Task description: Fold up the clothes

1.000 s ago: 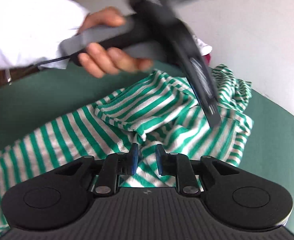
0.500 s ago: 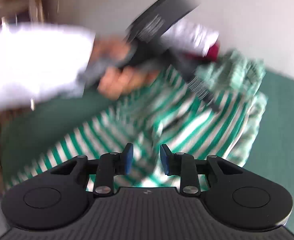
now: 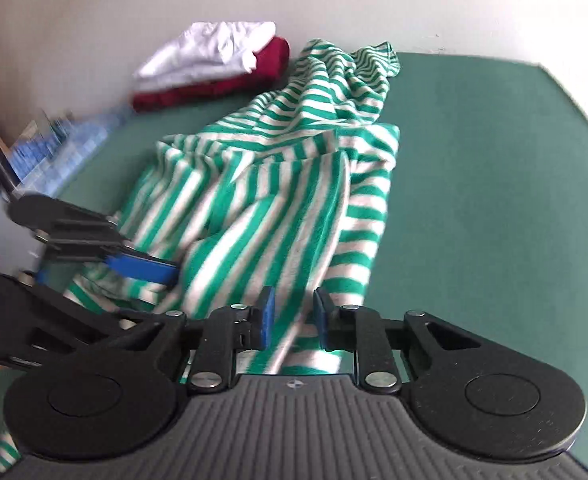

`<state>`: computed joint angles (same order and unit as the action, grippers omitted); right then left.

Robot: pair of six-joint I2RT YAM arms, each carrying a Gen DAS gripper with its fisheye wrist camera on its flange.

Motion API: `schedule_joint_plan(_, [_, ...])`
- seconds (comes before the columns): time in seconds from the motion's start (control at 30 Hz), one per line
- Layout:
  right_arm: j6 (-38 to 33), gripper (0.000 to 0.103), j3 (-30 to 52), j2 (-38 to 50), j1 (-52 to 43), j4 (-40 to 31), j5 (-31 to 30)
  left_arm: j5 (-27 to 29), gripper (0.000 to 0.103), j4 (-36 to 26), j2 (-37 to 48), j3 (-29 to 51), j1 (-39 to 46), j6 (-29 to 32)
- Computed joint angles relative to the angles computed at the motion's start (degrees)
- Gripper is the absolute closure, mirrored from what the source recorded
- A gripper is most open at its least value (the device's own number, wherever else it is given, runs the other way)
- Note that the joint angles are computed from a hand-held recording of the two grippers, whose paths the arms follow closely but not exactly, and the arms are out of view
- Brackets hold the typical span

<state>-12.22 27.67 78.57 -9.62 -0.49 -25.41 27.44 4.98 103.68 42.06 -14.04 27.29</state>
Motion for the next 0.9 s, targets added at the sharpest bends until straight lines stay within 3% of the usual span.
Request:
schedule_joint_plan(0.1, [-1.53,0.072,-0.45,-4.68,-3.45,-6.80,-8.16,2.54,0.043,1.24,-4.31,-4.43,2.94,-0.88])
schedule_joint_plan(0.17, [-0.88,0.068,0.73,-4.96,-1.45,-10.11,-4.99,1.53,0.042,0.22,-3.89,-5.93,4.33,-1.19])
schedule_joint_plan(0.23, [-0.04,0.071,1.98,-5.04,0.60,-13.31,-1.88,-0.65,0.044,2.37,-6.05,-9.41,5.38,-0.53])
schedule_joint_plan(0.27, [0.33,0.071,2.91,-5.52,1.09,-15.56,-1.12,-0.52,0.044,0.73,-8.56,-10.34,6.61,0.42])
schedule_joint_plan(0.37, [-1.03,0.072,10.51,-11.67,-3.53,-30.81,-6.84,1.02,0.043,-8.14,-18.37,-11.77,12.42,5.75])
schedule_joint_plan(0.43, [-2.80,0.072,20.03,-12.58,-4.35,-41.28,-6.17,2.81,0.043,-17.70,-24.18,-10.19,18.21,13.00])
schedule_joint_plan(0.6, [-4.73,0.069,54.26,-2.03,-1.10,-66.97,0.17,2.08,0.040,-52.27,-24.82,9.90,29.27,37.04])
schedule_joint_plan(0.7, [-4.90,0.068,75.86,7.31,3.80,-80.07,4.41,-0.08,0.038,-66.63,-21.00,25.55,30.39,44.49])
schedule_joint_plan(0.77, [-2.88,0.068,86.76,12.70,7.24,-85.14,9.26,-0.14,0.033,-70.99,-18.25,34.69,29.03,44.72])
schedule_joint_plan(0.8, [-1.10,0.067,88.78,13.97,8.57,-84.65,10.90,1.00,0.024,-70.22,-17.03,37.68,28.20,43.16])
schedule_joint_plan(0.83, [0.75,0.067,87.92,15.68,9.78,-80.70,11.90,2.42,0.014,-68.57,-15.66,40.26,27.37,40.86])
schedule_joint_plan(0.9, [3.48,0.062,81.20,15.29,9.61,-70.12,10.35,6.17,0.009,-61.04,-12.65,42.47,25.54,31.55])
